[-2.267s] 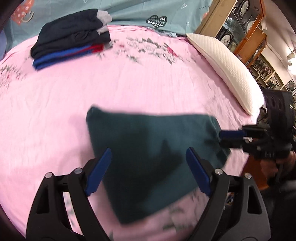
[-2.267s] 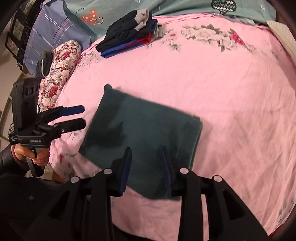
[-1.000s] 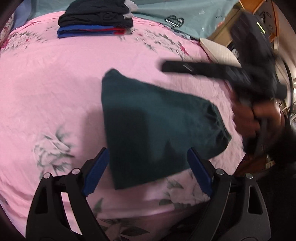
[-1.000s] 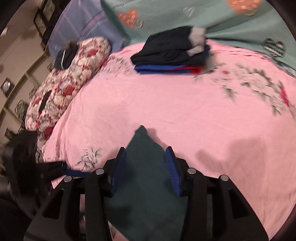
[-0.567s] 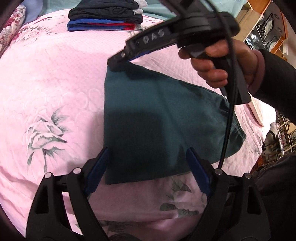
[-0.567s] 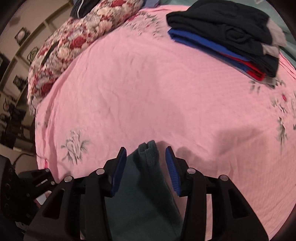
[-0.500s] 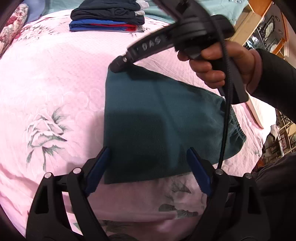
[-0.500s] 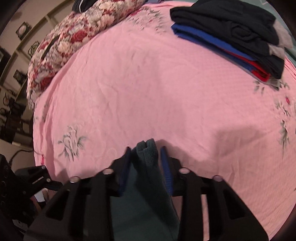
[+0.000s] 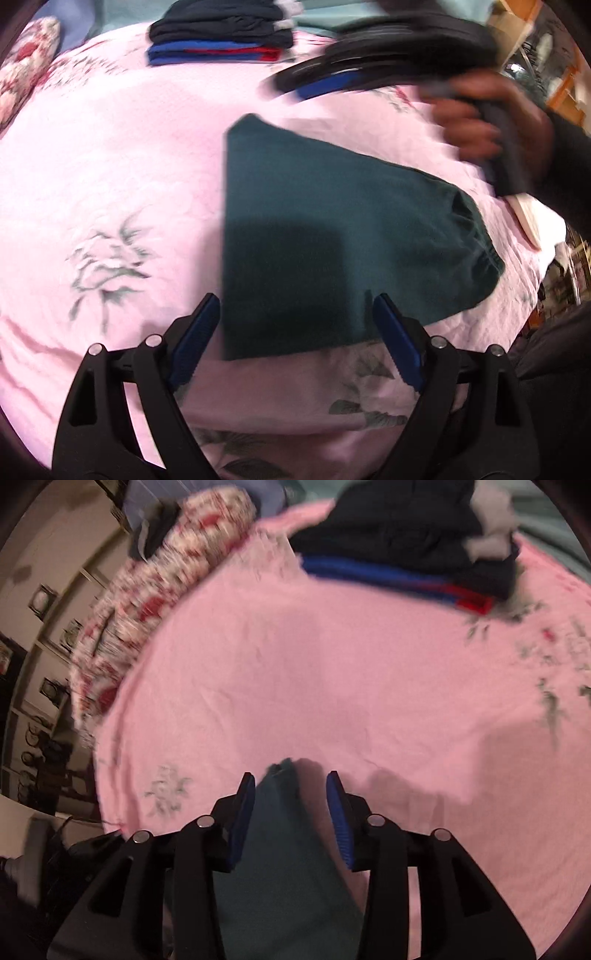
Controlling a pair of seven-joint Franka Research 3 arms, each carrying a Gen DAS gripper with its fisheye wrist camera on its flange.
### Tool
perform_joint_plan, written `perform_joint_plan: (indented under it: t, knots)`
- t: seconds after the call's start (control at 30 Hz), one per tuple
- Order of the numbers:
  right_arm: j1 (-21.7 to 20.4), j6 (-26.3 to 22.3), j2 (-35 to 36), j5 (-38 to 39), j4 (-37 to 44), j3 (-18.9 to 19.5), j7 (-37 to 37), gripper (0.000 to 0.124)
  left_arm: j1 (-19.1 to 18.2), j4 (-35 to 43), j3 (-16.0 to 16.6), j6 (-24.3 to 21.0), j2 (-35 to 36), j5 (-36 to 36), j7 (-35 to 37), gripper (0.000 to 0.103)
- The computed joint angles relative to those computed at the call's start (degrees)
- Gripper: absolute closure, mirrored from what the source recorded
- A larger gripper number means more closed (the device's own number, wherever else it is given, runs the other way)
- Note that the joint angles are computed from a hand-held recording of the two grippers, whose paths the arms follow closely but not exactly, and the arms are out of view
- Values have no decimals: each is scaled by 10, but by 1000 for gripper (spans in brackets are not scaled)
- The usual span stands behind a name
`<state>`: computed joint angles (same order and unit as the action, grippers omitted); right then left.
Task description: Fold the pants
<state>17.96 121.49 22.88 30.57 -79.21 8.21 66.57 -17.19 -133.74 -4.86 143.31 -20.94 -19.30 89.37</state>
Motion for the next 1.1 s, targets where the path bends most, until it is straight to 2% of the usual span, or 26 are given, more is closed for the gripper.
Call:
perform_joint_plan:
  t: [0.1,0.2,0.27,0.4,0.5,0.57,0.6,0.67,0.73,0.83,0.93,1.1]
  knots:
    - [-25,37,-113,66,-130,0,-38,80,6,9,7,8,-11,-8,-9,12]
    - [-37,37,-204,137,-243,-17,-68,80,2,31,10,19,-2,-8,3,9]
    - [-35,43,-257,157,-317,-30,-72,80,-7,56,9,14,20,-12,23,9]
    - [-26,56,-334,171,-433,-49,-39,80,-15,101,-6,-14,73,-27,65,9]
    - [-19,79,-382,172,-501,-56,-33,80,-4,117,-28,-48,105,-11,58,9]
    - [-15,114,-404,160,-547,-56,-34,82,1,105,-41,-31,108,8,66,7]
    - [-6,140,-415,192,-568,-64,-59,82,3,110,-47,-35,113,23,68,5]
    - [1,156,-416,217,-576,-70,-53,81,7,118,-61,-44,121,72,58,2]
    - [2,159,-413,203,-569,-67,-33,80,9,129,-69,-58,127,109,41,2]
    - [1,163,-422,169,-562,-63,-10,75,10,141,-70,-72,132,118,33,2]
    - [0,170,-439,165,-565,-73,-3,63,12,154,-72,-84,135,135,26,2]
    - [-19,217,-453,155,-571,-78,46,63,11,147,-76,-83,119,161,8,2]
